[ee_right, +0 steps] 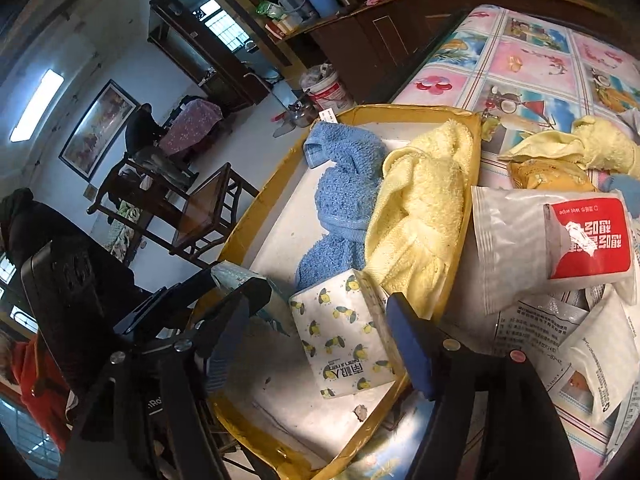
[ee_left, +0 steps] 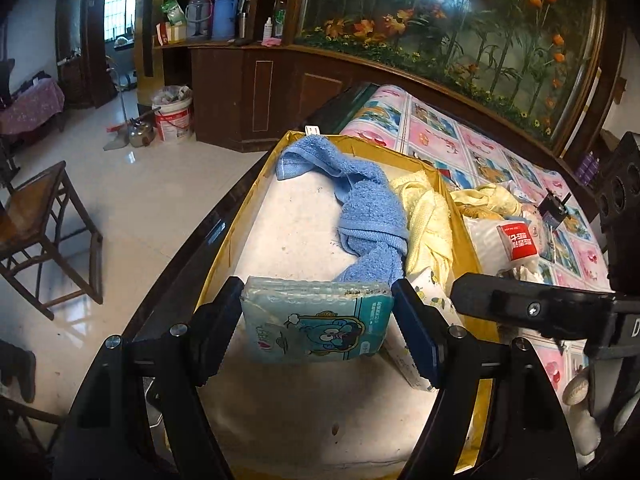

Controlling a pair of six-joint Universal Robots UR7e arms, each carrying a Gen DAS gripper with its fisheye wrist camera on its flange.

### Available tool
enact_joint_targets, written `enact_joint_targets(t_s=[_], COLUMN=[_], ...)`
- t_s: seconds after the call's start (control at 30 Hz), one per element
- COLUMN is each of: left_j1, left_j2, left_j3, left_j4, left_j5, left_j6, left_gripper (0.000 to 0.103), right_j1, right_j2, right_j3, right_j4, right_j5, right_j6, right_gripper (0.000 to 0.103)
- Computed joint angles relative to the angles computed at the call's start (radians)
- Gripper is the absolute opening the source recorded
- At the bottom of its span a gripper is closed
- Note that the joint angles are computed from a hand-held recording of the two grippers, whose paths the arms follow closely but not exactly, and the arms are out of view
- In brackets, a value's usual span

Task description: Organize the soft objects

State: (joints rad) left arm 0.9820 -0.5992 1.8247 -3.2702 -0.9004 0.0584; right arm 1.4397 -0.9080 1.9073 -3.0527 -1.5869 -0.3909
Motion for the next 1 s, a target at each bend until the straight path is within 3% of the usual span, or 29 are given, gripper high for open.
enact_joint_targets(t_s=[0.17, 0.3, 0.5, 0.63, 0.87, 1.0], left_j1=[-0.062, -0.098, -0.098, -0.094, -0.079, -0.082], left_j2=[0.038, 0.063, 0.034, 0.026, 0.045, 0.080], left_j3=[0.019, 0.028, 0.064, 0.080, 0.053, 0.010], left_j4=[-0.089, -0.164, -0.185, -0.204, -0.159, -0.124], left_j5=[0.134, 0.206, 0.150, 0.102, 0.026, 0.005], left_j6=[0.063, 0.108, 0.060, 0.058, 0.064, 0.076], left_gripper=[0.076, 0.076, 0.076, 0.076, 0.076, 0.076], right_j1=[-0.030, -0.052, -0.088, -0.087, -0.011, 0.024], right_j2=[-0.063, -0.111, -0.144, -0.107, 0.044, 0.174], right_j3=[0.068, 0.110, 0.102, 0.019, -0.214, -0.394], right_j4=[-0.061, -0.142, -0.215, -0.184, -0.119, -0.044], right_j5=[0.062, 0.039, -0.094, -0.194, -0.360, -0.510], right_j6=[0.000, -0.002, -0.002, 0.005, -0.051, -0.114], right_gripper=[0.072, 0.072, 0.072, 0.072, 0.072, 0.072])
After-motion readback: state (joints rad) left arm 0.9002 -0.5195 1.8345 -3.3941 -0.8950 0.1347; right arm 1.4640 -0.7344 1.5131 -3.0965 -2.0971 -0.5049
